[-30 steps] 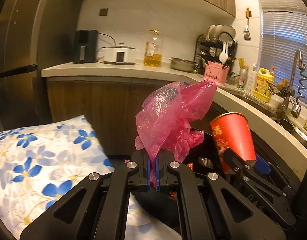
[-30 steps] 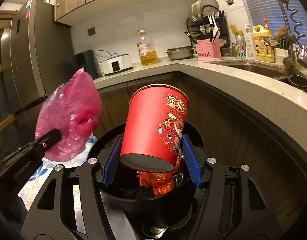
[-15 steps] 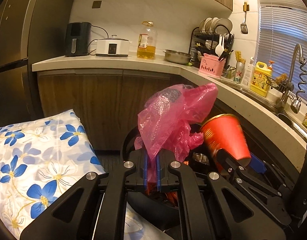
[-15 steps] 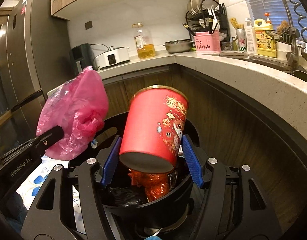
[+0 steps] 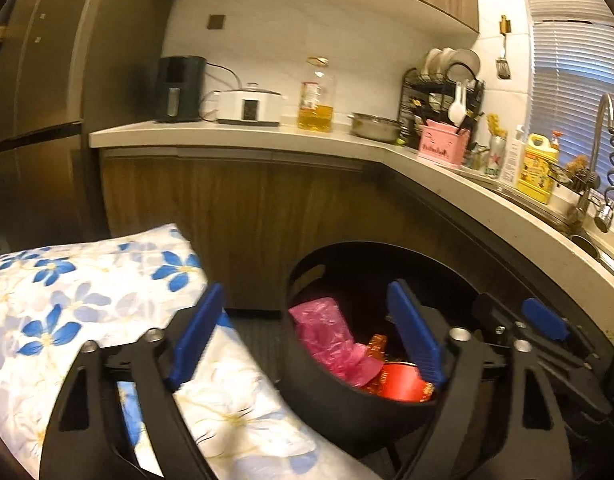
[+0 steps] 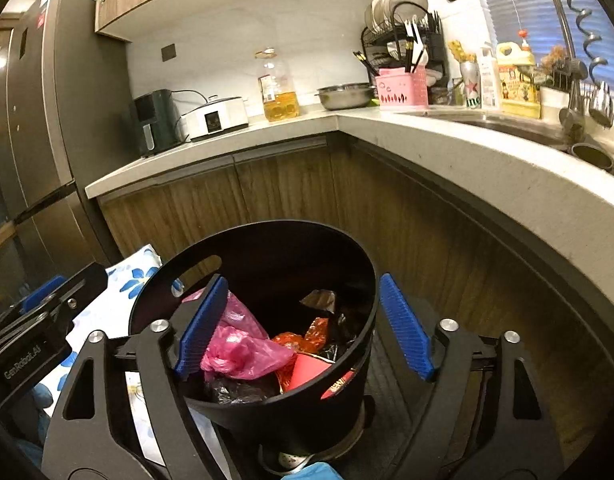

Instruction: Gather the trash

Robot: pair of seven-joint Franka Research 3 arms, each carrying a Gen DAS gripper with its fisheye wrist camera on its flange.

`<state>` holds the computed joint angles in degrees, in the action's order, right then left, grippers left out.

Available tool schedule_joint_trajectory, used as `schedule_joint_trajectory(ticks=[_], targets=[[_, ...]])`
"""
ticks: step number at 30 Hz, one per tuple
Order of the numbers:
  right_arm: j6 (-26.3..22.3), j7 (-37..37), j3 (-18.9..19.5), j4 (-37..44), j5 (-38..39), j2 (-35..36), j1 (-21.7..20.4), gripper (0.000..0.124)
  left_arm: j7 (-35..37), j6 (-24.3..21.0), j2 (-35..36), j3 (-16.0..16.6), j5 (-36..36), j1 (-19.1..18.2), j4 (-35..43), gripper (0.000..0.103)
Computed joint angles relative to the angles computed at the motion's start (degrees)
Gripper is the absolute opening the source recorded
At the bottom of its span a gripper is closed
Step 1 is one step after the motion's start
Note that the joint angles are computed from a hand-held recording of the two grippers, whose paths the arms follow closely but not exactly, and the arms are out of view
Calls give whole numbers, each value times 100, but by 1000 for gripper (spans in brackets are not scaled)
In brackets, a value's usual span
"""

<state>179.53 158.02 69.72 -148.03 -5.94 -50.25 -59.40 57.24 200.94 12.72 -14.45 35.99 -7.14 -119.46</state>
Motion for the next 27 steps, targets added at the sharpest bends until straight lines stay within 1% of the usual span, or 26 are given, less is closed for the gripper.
schedule_joint_trajectory(ticks=[2, 3, 4, 7, 8, 10, 13, 14, 17, 19, 21, 22, 25, 27], targets=[[-143, -22, -45, 13, -26, -62, 115, 86, 559, 111, -205, 414, -741, -435, -305, 88], [-201, -30, -78, 5, -46, -78, 188, 87, 790, 104, -279, 514, -1024, -558, -406, 90], [-253, -38, -113, -2, -71, -86, 280, 88, 1123, 102, -367, 650, -1433, -739, -532, 95], [-460, -35, -190, -1, -163, -114, 516, 91, 1759, 166, -621, 746, -2167, -869, -887, 97], [-497, -31, -230, -11, -204, -113, 591, 91, 2267, 149, -741, 826, -2707, -1033, -1041, 97], [-664, -29, -316, -16, -287, -109, 811, 91, 2856, 127, -899, 813, -3301, -1111, -1228, 97], [-926, 61, -408, -28, -427, -152, 1108, 91, 3262, 109, -1186, 663, -3722, -988, -1560, 97], [-1037, 88, -449, -23, -482, -164, 1232, 91, 3276, 107, -1272, 606, -3760, -911, -1656, 97], [-1304, 206, -555, -13, -657, -193, 1560, 91, 2730, 86, -1602, 579, -3232, -642, -2013, 97], [-1467, 294, -650, -23, -760, -232, 1827, 91, 2536, 71, -1764, 531, -3074, -502, -2178, 97], [-1598, 380, -726, -28, -875, -258, 2033, 91, 2140, 104, -1963, 650, -2644, -434, -2388, 97], [-1657, 430, -758, -36, -932, -282, 2141, 91, 2046, 144, -2068, 656, -2536, -374, -2503, 97], [-1854, 579, -863, -63, -1097, -377, 2501, 96, 2040, 270, -2379, 457, -2517, -85, -2852, 97], [-1970, 673, -929, -69, -1203, -387, 2695, 97, 1892, 323, -2586, 489, -2332, -22, -3069, 97]])
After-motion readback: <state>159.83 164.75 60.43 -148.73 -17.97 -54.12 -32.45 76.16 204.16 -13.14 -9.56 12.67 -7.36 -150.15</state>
